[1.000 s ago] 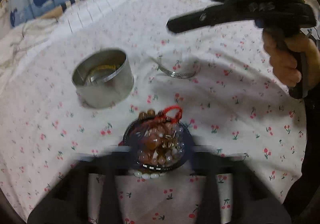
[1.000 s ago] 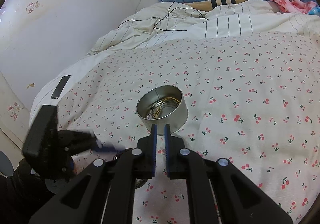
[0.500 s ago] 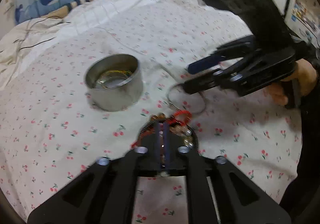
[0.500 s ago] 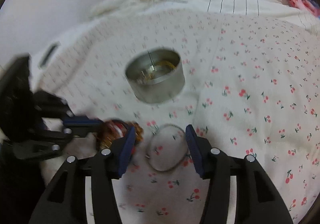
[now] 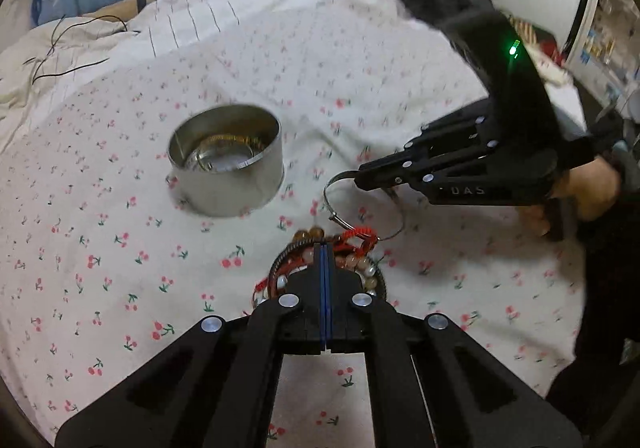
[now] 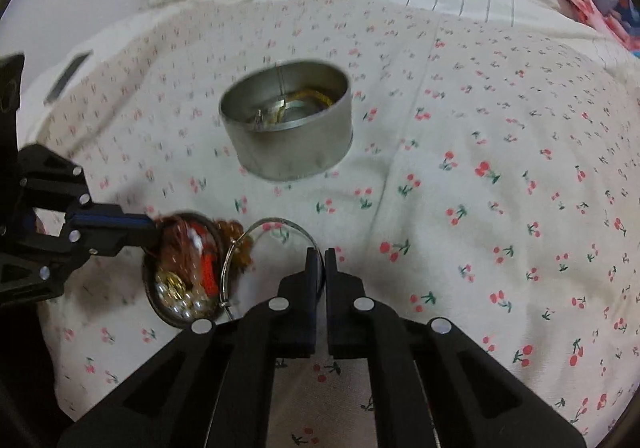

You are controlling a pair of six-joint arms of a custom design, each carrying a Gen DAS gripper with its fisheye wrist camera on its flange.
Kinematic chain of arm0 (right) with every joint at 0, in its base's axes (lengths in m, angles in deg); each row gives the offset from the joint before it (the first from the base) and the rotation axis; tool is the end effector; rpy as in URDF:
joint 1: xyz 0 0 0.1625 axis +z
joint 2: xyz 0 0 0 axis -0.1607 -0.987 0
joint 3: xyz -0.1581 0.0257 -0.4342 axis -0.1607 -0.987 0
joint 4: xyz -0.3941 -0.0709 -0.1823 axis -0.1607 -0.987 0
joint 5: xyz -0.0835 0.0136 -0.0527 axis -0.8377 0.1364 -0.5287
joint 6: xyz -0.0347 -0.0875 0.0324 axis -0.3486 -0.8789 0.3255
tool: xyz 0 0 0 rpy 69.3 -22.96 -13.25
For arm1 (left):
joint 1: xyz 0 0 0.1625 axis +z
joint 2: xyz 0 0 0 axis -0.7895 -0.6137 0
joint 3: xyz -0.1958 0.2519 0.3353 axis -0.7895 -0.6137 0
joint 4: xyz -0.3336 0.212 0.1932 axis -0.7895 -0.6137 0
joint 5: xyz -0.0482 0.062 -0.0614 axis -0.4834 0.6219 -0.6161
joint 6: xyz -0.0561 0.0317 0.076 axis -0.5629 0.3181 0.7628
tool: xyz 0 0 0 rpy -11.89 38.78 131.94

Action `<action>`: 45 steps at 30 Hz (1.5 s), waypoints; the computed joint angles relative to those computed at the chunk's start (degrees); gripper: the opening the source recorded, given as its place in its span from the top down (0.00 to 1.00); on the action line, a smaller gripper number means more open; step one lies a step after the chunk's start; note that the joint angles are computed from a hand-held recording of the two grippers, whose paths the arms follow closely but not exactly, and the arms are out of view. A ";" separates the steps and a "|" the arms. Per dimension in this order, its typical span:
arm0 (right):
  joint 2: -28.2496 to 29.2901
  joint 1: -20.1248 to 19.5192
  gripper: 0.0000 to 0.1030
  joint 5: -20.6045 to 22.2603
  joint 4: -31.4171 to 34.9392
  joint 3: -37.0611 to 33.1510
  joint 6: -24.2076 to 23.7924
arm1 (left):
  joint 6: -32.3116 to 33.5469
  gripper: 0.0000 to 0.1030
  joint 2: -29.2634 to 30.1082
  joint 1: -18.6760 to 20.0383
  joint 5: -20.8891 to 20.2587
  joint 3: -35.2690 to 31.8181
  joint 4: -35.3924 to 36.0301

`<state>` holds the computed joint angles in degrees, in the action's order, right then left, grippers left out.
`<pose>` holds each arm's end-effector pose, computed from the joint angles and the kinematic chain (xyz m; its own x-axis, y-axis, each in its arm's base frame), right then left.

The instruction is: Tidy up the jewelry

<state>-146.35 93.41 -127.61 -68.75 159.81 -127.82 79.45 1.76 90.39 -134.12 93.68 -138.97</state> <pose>0.0498 -0.5697 0.2988 -0.7113 -0.5371 0.4535 -0.6369 0.7653 -0.0926 -0.3515 -0.5130 0.0240 -0.6617 0.5560 -0.5030 0.7037 0.6921 -0.1608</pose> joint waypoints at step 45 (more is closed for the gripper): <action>-0.70 -0.77 0.96 3.91 3.73 -2.04 3.16 | -6.77 0.98 -0.53 1.11 9.63 -1.16 10.64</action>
